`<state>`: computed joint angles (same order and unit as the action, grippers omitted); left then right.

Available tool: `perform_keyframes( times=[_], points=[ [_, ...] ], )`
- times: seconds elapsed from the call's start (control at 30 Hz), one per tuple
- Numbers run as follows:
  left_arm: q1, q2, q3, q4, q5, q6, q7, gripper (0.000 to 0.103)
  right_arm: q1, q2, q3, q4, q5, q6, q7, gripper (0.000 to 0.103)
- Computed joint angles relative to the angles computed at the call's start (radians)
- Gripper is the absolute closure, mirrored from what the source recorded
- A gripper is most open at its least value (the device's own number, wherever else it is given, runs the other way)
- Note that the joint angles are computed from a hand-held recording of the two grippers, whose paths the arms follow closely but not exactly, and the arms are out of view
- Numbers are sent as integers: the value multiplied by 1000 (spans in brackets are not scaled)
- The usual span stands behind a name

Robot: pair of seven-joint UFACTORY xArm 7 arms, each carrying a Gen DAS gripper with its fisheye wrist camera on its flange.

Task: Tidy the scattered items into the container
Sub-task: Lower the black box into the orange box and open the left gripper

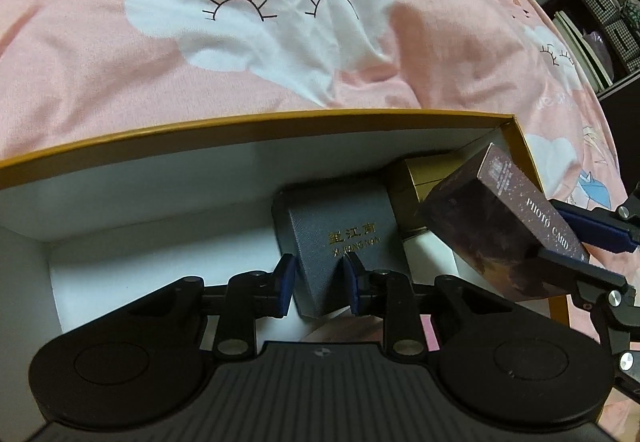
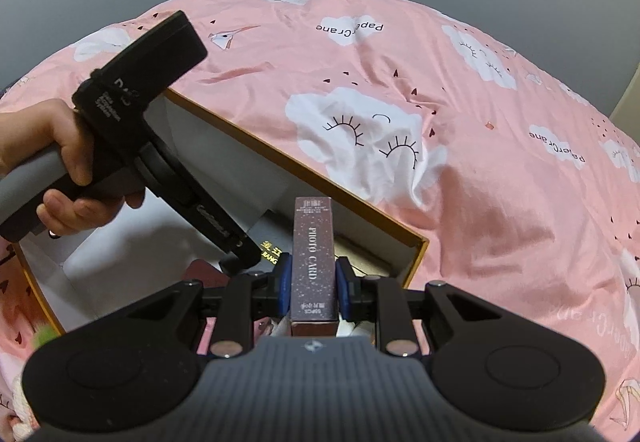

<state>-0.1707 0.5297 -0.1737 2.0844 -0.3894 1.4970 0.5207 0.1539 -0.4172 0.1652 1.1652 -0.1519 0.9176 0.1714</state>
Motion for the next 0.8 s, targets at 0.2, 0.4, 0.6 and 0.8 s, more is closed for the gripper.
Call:
perform_keyframes(
  times=[0.2, 0.4, 0.6, 0.8],
  points=[
    [28, -11, 2, 13, -22, -15, 16, 73, 10, -1, -10, -7, 7, -20, -39, 78],
    [63, -15, 15, 76, -26, -4, 12, 73, 48, 17, -10, -2, 17, -63, -174, 78],
    [89, -34, 18, 66, -39, -6, 11, 73, 87, 69, 2, -12, -43, -153, -410, 78],
    [88, -39, 18, 31, -42, -39, 11, 73, 107, 116, -11, -19, -53, -194, -660, 78]
  ],
)
